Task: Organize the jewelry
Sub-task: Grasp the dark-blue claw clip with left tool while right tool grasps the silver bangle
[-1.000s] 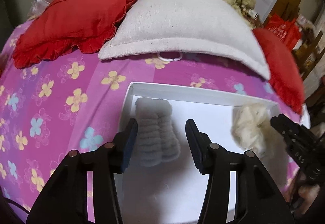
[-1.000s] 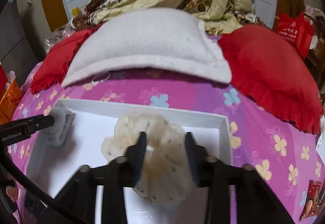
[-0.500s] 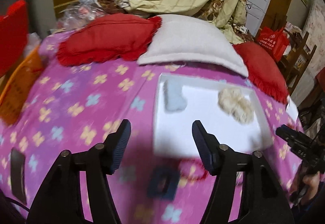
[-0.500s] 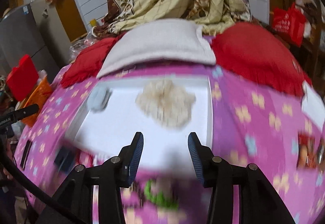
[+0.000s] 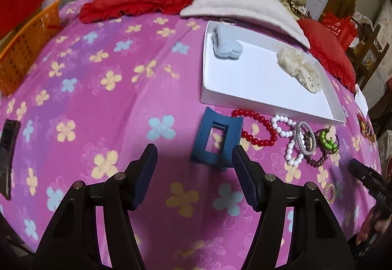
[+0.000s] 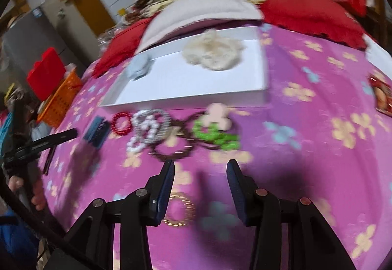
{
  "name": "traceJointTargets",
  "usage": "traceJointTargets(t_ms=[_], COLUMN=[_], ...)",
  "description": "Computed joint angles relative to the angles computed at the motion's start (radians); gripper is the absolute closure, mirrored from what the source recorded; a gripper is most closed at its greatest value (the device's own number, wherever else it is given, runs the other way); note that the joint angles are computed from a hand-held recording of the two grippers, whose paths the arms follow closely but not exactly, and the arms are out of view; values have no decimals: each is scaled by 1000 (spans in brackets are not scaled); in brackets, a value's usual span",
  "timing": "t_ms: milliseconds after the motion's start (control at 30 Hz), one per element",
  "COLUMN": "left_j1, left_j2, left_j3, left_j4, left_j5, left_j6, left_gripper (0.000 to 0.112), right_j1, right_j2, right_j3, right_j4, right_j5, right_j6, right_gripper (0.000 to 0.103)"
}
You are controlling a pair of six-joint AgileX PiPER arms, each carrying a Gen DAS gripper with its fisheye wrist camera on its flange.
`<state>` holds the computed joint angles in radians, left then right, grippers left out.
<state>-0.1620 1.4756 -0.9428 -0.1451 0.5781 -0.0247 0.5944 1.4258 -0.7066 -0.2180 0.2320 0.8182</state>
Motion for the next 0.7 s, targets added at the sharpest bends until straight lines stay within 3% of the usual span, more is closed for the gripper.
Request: traceJointTargets(t_ms=[167,433,700], left_j1=[-2,-14,-19], left_j2=[36,119,189], left_j3=[-6,-51,-78], left_j4=[-46,-86,-164], left_j5=[-29,-63,-46], left_j6=[45,134,227], left_gripper=[49,48,48], right_j1=[50,21,-26], right_j2=[128,347,418], right_j3=[-141,-381,-427], right_j4=[17,102,209], right_j5=[-12,54,46], right_j6=[-70,-231,-347], right_gripper=[68,77,79])
